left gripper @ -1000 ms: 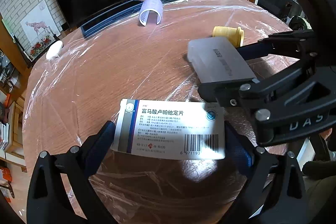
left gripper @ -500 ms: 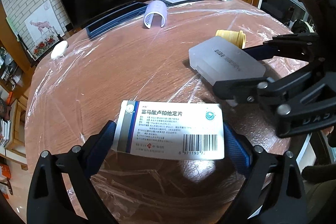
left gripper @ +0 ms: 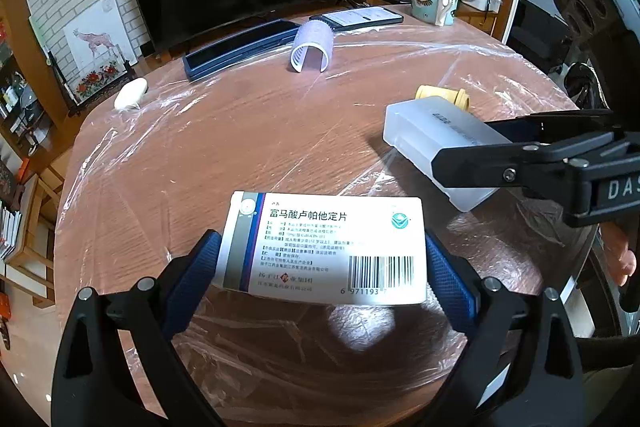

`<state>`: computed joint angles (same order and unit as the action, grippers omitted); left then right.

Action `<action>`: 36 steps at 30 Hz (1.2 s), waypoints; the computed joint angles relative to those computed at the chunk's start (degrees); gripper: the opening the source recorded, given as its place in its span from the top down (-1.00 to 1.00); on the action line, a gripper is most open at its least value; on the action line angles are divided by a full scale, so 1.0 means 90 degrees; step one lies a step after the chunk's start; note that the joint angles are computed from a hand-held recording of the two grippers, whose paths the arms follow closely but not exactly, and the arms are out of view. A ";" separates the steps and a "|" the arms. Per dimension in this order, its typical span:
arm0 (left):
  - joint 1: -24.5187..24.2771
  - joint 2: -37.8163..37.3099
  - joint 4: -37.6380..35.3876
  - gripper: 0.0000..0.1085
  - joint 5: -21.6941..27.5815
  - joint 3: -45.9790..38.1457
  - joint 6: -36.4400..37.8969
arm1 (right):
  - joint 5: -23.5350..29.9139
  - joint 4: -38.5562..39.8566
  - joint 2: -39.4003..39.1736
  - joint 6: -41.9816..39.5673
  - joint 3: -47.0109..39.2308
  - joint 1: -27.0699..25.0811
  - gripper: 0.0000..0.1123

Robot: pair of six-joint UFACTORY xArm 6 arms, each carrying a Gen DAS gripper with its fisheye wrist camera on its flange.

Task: Collect trash
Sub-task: 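Carry the white medicine box and plastic case toward the black bin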

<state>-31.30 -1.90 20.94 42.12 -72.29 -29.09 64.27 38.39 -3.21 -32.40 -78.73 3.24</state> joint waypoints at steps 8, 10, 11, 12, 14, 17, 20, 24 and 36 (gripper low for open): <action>-0.0138 -0.0012 0.0208 -0.79 0.0128 -0.0091 -0.0347 | 0.0099 0.0081 -0.0146 -0.0151 0.0060 -0.0133 -0.22; -0.0179 -0.0016 0.0259 -0.79 0.0191 -0.0126 -0.0480 | 0.0133 0.0083 -0.0166 -0.0173 0.0061 -0.0162 -0.22; -0.0191 -0.0023 0.0275 -0.79 0.0208 -0.0128 -0.0529 | 0.0153 0.0088 -0.0191 -0.0194 0.0078 -0.0185 -0.22; -0.0212 -0.0028 0.0290 -0.79 0.0233 -0.0141 -0.0603 | 0.0165 0.0092 -0.0200 -0.0204 0.0081 -0.0199 -0.22; -0.0249 -0.0035 0.0325 -0.79 0.0278 -0.0164 -0.0722 | 0.0214 0.0121 -0.0259 -0.0255 0.0129 -0.0256 -0.22; -0.0313 -0.0074 0.0388 -0.79 0.0309 -0.0164 -0.0887 | 0.0277 0.0131 -0.0362 -0.0333 0.0206 -0.0328 -0.22; -0.0385 -0.0127 0.0441 -0.79 0.0323 -0.0157 -0.1001 | 0.0330 0.0128 -0.0437 -0.0407 0.0267 -0.0403 -0.22; -0.0515 -0.0169 0.0557 -0.79 0.0402 -0.0193 -0.1174 | 0.0410 0.0138 -0.0538 -0.0522 0.0348 -0.0552 -0.22; -0.0944 -0.0282 0.0898 -0.79 0.0724 -0.0245 -0.1864 | 0.0690 0.0208 -0.1028 -0.0917 0.0697 -0.0969 -0.22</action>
<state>-39.79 -4.44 29.03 48.64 -74.49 -45.86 70.49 40.27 -12.46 -40.65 -72.46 -5.48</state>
